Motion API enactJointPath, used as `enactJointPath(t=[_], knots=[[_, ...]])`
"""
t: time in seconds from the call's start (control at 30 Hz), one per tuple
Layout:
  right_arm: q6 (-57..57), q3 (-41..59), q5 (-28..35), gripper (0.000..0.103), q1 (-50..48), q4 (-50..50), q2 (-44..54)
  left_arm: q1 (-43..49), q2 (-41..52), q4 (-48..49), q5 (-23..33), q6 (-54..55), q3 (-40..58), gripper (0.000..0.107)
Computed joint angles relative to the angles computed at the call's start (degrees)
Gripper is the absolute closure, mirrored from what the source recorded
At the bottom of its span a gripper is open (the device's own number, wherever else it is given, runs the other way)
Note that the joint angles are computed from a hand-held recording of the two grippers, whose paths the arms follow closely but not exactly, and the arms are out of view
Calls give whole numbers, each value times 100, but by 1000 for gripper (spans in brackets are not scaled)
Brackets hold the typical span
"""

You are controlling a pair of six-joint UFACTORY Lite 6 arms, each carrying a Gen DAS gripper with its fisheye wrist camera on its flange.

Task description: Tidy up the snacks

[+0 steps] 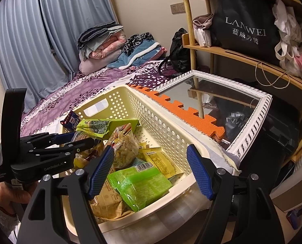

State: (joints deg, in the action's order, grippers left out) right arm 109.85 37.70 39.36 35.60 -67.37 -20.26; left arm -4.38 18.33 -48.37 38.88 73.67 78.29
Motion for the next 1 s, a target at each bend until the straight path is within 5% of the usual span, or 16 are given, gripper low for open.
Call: enactJointPath(t=[0.17, 0.43, 1.0], knots=[[32, 9, 5, 29, 12, -20, 27, 28, 27, -26, -94, -5, 39, 44], [-45, 126, 39, 29, 101, 25, 89, 45, -138, -15, -530, -55, -42, 10], [-698, 438, 200, 8, 461, 626, 157, 223, -1019, 280, -1152, -255, -577, 7]])
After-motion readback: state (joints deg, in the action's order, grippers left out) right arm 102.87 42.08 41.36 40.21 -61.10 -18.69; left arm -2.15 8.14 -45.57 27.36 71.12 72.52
